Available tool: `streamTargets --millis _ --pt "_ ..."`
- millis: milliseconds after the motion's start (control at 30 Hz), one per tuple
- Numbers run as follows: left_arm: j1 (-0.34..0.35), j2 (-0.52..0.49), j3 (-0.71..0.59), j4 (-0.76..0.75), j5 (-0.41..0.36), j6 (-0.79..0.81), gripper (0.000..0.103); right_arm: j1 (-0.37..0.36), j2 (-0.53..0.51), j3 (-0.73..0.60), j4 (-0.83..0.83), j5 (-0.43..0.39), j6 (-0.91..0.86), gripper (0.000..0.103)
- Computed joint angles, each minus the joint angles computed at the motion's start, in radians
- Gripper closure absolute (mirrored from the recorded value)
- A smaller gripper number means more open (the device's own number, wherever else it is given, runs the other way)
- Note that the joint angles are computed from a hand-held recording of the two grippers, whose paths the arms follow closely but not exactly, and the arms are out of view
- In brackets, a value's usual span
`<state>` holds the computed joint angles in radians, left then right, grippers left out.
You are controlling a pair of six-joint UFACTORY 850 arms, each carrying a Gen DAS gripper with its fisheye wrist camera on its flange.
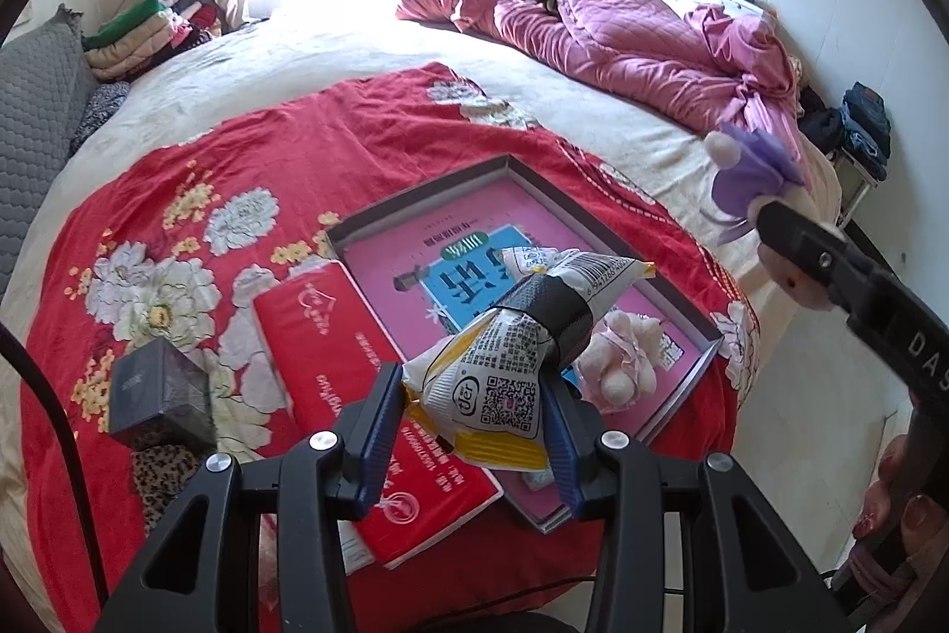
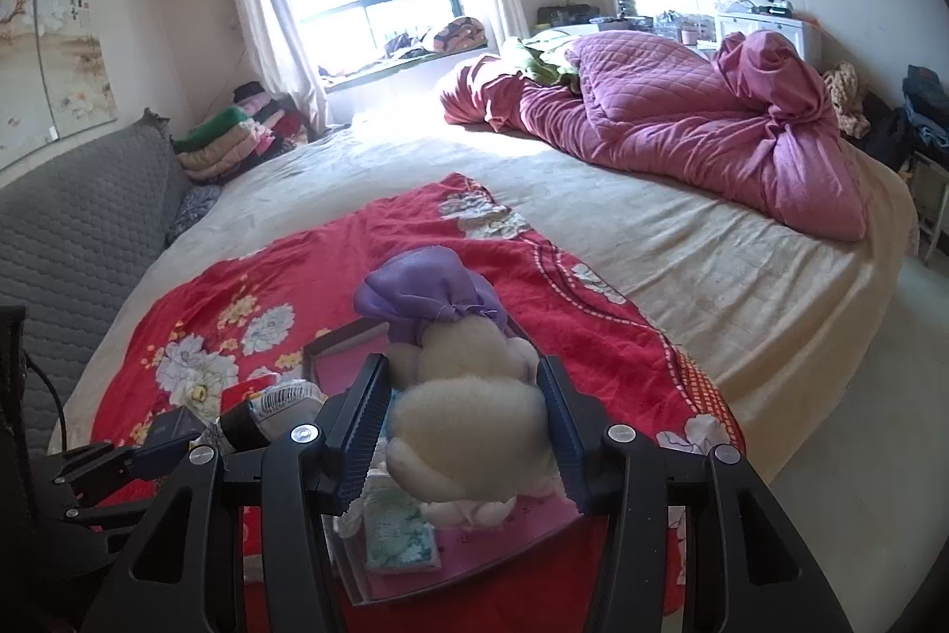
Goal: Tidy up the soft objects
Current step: 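Lower the white bear into the tray and open right tool while left holds the snack packet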
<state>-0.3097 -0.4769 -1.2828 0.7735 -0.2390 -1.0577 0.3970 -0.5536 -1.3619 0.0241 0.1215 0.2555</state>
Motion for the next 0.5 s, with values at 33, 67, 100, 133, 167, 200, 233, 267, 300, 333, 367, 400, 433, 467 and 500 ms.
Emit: streamTargets --millis 33,67,100,133,167,200,233,267,300,333,367,400,433,467,500 --pt "-0.001 -0.005 -0.003 -0.007 0.002 0.007 0.058 -0.003 -0.002 0.001 -0.005 0.003 0.010 0.050" --pt "-0.002 -0.012 -0.009 -0.016 0.002 0.018 0.058 -0.006 -0.004 0.002 -0.001 0.006 0.009 0.050" --pt "-0.003 -0.021 -0.017 -0.036 -0.001 0.038 0.058 -0.008 -0.008 -0.001 0.009 0.004 -0.001 0.050" --pt "-0.003 -0.029 -0.023 -0.060 -0.001 0.062 0.058 -0.009 -0.013 -0.003 0.030 0.002 -0.021 0.050" --pt "-0.002 -0.037 -0.029 -0.082 -0.001 0.085 0.058 -0.011 -0.017 -0.007 0.018 -0.001 -0.007 0.050" --pt "-0.002 -0.042 -0.033 -0.101 -0.001 0.104 0.058 -0.012 -0.020 -0.008 0.011 -0.002 -0.001 0.050" --pt "-0.001 -0.051 -0.040 -0.120 -0.001 0.122 0.058 -0.013 -0.023 -0.009 0.034 -0.003 -0.025 0.050" --pt "-0.001 -0.056 -0.045 -0.134 -0.002 0.136 0.058 -0.015 -0.027 -0.012 0.046 -0.006 -0.037 0.050" --pt "0.000 -0.064 -0.052 -0.157 -0.002 0.158 0.058 -0.016 -0.029 -0.012 0.045 -0.005 -0.035 0.050" --pt "0.001 -0.070 -0.056 -0.169 -0.002 0.169 0.058 -0.016 -0.030 -0.012 0.059 -0.003 -0.047 0.050" --pt "0.001 -0.077 -0.063 -0.185 -0.003 0.186 0.058 -0.018 -0.032 -0.013 0.067 -0.003 -0.054 0.050" --pt "0.001 -0.085 -0.070 -0.197 -0.006 0.200 0.058 -0.020 -0.037 -0.016 0.088 -0.007 -0.074 0.050" --pt "0.001 -0.093 -0.080 -0.206 -0.012 0.208 0.058 -0.021 -0.040 -0.018 0.117 -0.009 -0.101 0.050" --pt "0.000 -0.102 -0.088 -0.216 -0.017 0.218 0.058 -0.022 -0.042 -0.018 0.129 -0.011 -0.110 0.050" --pt "0.000 -0.110 -0.097 -0.231 -0.022 0.234 0.058 -0.025 -0.046 -0.021 0.129 -0.015 -0.109 0.050"
